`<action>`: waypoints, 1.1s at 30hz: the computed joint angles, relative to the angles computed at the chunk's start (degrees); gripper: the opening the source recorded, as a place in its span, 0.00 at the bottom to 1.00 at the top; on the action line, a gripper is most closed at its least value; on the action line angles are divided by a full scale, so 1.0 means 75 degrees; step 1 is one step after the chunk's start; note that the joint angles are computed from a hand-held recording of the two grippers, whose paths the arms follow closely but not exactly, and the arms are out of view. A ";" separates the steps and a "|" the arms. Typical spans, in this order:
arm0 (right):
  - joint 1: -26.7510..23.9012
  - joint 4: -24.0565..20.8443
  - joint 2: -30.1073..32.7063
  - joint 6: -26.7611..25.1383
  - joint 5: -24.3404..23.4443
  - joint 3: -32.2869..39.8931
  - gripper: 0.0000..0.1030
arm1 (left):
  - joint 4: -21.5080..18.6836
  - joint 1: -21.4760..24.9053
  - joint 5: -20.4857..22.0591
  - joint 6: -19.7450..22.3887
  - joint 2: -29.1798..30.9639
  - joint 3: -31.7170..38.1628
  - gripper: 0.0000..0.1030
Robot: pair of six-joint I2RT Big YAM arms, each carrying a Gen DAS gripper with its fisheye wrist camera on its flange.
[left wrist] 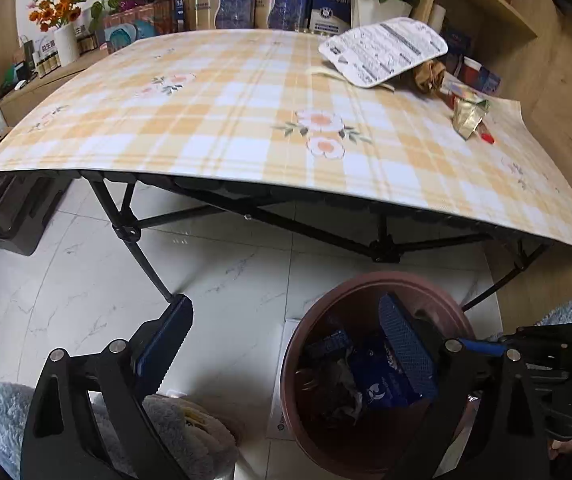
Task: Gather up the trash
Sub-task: 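Lower the black spoon into the bin and open the right gripper, then move the left gripper toward the white instruction card on the table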
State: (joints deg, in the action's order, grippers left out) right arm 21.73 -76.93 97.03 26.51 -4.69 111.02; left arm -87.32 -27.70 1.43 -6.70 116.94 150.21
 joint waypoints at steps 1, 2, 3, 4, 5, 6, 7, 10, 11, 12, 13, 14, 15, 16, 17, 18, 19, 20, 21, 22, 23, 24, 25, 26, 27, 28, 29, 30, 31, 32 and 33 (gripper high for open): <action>-0.0023 -0.0115 0.0067 0.0028 -0.0091 0.0027 0.14 | 0.0020 -0.0017 -0.0060 0.0047 0.0016 -0.0006 0.89; -0.0039 -0.0207 0.0116 0.0056 -0.0141 0.0036 0.14 | 0.0082 -0.0032 -0.0114 0.0094 -0.0001 -0.0069 0.89; -0.0049 -0.0313 0.0177 0.0094 -0.0164 0.0071 0.14 | 0.0158 -0.0033 -0.0135 0.0123 -0.0038 -0.0179 0.89; -0.0074 -0.0426 0.0227 0.0149 -0.0227 0.0083 0.14 | 0.0113 -0.0041 -0.0155 0.0144 0.0016 -0.0106 0.89; -0.0072 -0.0490 0.0242 0.0207 -0.0248 0.0086 0.14 | 0.0146 -0.0033 -0.0147 0.0149 -0.0044 -0.0214 0.89; -0.0082 -0.0552 0.0258 0.0263 -0.0239 0.0084 0.14 | 0.0132 -0.0030 -0.0133 0.0143 -0.0038 -0.0216 0.89; -0.0096 -0.0594 0.0261 0.0322 -0.0260 0.0072 0.14 | 0.0117 -0.0027 -0.0126 0.0129 -0.0042 -0.0230 0.89; -0.0140 -0.0751 0.0296 0.0401 -0.0335 0.0091 0.15 | 0.0085 0.0000 -0.0118 0.0076 -0.0033 -0.0228 0.89; -0.0125 -0.0808 0.0318 0.0410 -0.0327 0.0129 0.22 | 0.0082 0.0009 -0.0119 0.0047 -0.0033 -0.0233 0.89; -0.0110 -0.0865 0.0339 0.0411 -0.0273 0.0163 0.27 | 0.0081 0.0015 -0.0120 0.0028 -0.0034 -0.0236 0.89; -0.0094 -0.0861 0.0328 0.0392 -0.0213 0.0165 0.41 | 0.0074 0.0023 -0.0121 0.0003 -0.0034 -0.0239 0.89; -0.0076 -0.0825 0.0320 0.0366 -0.0172 0.0178 0.57 | 0.0067 0.0028 -0.0124 -0.0018 -0.0038 -0.0252 0.89; -0.0046 -0.0761 0.0288 0.0309 -0.0120 0.0184 0.65 | 0.0063 0.0030 -0.0127 -0.0027 -0.0037 -0.0254 0.89; -0.0041 -0.0722 0.0282 0.0252 -0.0097 0.0183 0.68 | 0.0058 0.0032 -0.0136 -0.0038 -0.0039 -0.0259 0.89; -0.0028 -0.0716 0.0280 0.0188 -0.0061 0.0198 0.77 | 0.0051 0.0034 -0.0137 -0.0041 -0.0032 -0.0250 0.89; -0.0004 -0.0737 0.0283 0.0143 -0.0014 0.0218 0.83 | 0.0039 0.0033 -0.0139 -0.0044 -0.0020 -0.0229 0.89; 0.0009 -0.0764 0.0296 0.0107 0.0027 0.0243 0.88 | 0.0044 0.0032 -0.0146 -0.0041 -0.0022 -0.0233 0.89; 0.0004 -0.0779 0.0316 0.0072 0.0033 0.0262 0.89 | 0.0056 0.0031 -0.0150 -0.0033 -0.0028 -0.0244 0.89; 0.0006 -0.0808 0.0339 0.0054 0.0045 0.0288 0.92 | 0.0051 0.0034 -0.0141 -0.0031 -0.0025 -0.0242 0.89; 0.0009 -0.0838 0.0352 0.0045 0.0076 0.0312 0.93 | 0.0063 0.0034 -0.0140 -0.0032 -0.0033 -0.0252 0.89; 0.0013 -0.0854 0.0353 0.0046 0.0113 0.0322 0.93 | 0.0088 0.0035 -0.0138 -0.0027 -0.0047 -0.0277 0.89; 0.0012 -0.0856 0.0356 0.0052 0.0133 0.0335 0.93 | 0.0127 0.0039 -0.0137 -0.0021 -0.0073 -0.0319 0.89; 0.0017 -0.0844 0.0332 0.0065 0.0210 0.0332 0.94 | 0.0166 0.0035 -0.0150 -0.0024 -0.0104 -0.0373 0.89; 0.0027 -0.0841 0.0338 0.0074 0.0306 0.0363 0.94 | 0.0178 0.0037 -0.0154 -0.0023 -0.0112 -0.0383 0.89; 0.0042 -0.0828 0.0316 0.0081 0.0439 0.0372 0.94 | 0.0187 0.0040 -0.0154 -0.0024 -0.0117 -0.0391 0.89; 0.0061 -0.0801 0.0293 0.0089 0.0594 0.0380 0.94 | 0.0197 0.0039 -0.0162 -0.0028 -0.0122 -0.0398 0.89; 0.0083 -0.0777 0.0289 0.0101 0.0743 0.0405 0.94 | 0.0206 0.0036 -0.0179 -0.0031 -0.0122 -0.0393 0.89; 0.0099 -0.0747 0.0262 0.0106 0.0904 0.0416 0.94 | 0.0232 0.0033 -0.0189 -0.0034 -0.0134 -0.0412 0.89; 0.0128 -0.0690 0.0206 0.0118 0.1142 0.0416 0.94 | 0.0272 0.0034 -0.0190 -0.0034 -0.0155 -0.0445 0.89; 0.0133 -0.0616 0.0149 0.0114 0.1301 0.0379 0.94 | 0.0332 0.0031 -0.0202 -0.0029 -0.0191 -0.0502 0.89; 0.0153 -0.0548 0.0089 0.0123 0.1510 0.0361 0.94 | 0.0409 0.0024 -0.0235 -0.0016 -0.0238 -0.0576 0.89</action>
